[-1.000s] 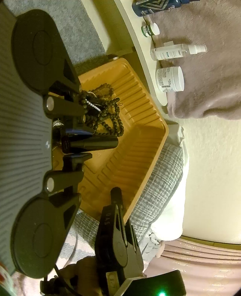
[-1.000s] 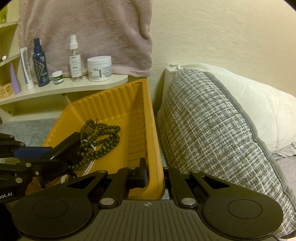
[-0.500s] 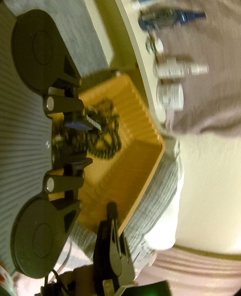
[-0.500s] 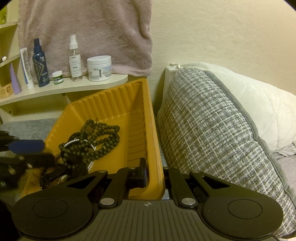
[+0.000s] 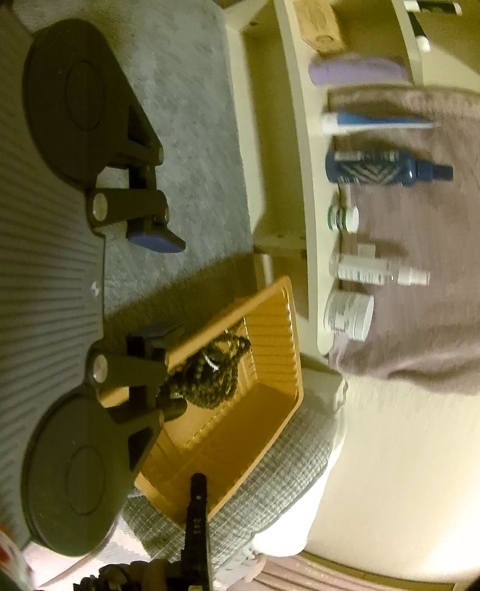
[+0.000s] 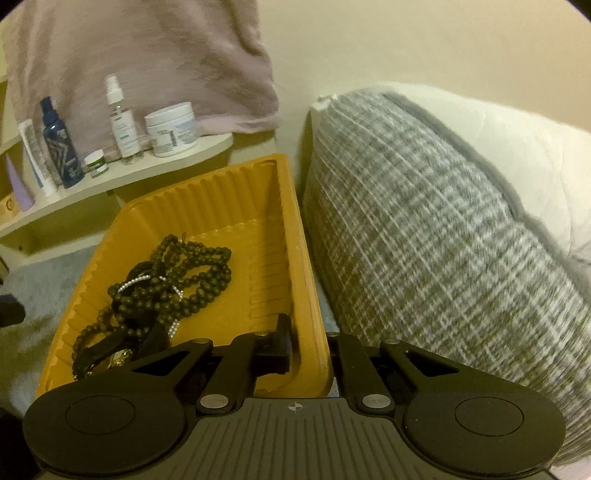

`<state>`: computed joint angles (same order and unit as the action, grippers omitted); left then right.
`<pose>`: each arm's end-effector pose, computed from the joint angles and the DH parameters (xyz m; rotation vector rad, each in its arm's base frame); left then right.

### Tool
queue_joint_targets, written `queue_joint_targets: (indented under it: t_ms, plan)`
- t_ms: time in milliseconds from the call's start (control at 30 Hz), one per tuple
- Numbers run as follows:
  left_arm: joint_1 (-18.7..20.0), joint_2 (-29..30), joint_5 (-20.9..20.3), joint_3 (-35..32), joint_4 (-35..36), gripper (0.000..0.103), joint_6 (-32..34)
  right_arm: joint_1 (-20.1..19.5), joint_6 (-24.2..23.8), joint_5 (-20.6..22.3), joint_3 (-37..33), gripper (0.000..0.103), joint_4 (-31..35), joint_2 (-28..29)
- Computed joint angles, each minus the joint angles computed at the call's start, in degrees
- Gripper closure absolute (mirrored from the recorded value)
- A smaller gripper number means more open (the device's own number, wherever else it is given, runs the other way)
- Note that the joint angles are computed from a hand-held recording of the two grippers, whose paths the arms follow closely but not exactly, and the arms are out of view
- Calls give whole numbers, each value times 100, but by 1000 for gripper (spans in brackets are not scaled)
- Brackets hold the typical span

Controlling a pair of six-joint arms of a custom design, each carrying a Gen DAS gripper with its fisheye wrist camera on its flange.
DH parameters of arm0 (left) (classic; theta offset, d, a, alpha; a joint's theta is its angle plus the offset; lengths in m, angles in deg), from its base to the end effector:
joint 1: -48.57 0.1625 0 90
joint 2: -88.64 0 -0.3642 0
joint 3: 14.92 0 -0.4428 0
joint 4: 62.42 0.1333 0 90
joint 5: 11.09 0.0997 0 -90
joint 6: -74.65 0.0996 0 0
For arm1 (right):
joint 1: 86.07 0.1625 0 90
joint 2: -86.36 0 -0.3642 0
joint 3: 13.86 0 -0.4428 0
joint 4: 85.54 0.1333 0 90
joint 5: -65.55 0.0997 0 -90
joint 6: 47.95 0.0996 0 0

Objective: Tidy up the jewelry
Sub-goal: 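Lower the orange tray flat onto the towel and open the right gripper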

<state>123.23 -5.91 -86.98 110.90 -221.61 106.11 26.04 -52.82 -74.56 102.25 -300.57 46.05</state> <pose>0.0230 -0.5119 0.2808 0.9602 2.5060 -0.8655 0.2408 -0.4417 0.0026 0.0540 -2.2086 1.1299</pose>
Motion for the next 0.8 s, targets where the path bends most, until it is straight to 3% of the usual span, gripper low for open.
queue_joint_targets:
  t_ms: [200, 267, 333, 367, 400, 567, 800]
  plan:
    - [-4, -98, 127, 110, -56, 56, -166, -289, 341, 619, 354, 96, -441, -113]
    - [-26, -140, 182, 169, -103, 48, -194, -314, 294, 738, 399, 92, -624, -94]
    - [-40, -176, 216, 228, -185, 45, -227, -324, 182, 829, 445, 62, -810, -111]
    - [-55, -194, 251, 259, -229, 39, -260, -312, 106, 872, 459, 33, -1001, -81]
    - [-70, -207, 290, 290, -284, 36, -287, -299, 15, 909, 479, 29, -1209, -57]
    - [-121, -316, 476, 442, -564, 14, -365, -136, -319, 824, 561, 28, -1442, -96]
    - [-152, -533, 746, 618, -779, 2, -671, 332, -621, 288, 483, 22, -1667, -34]
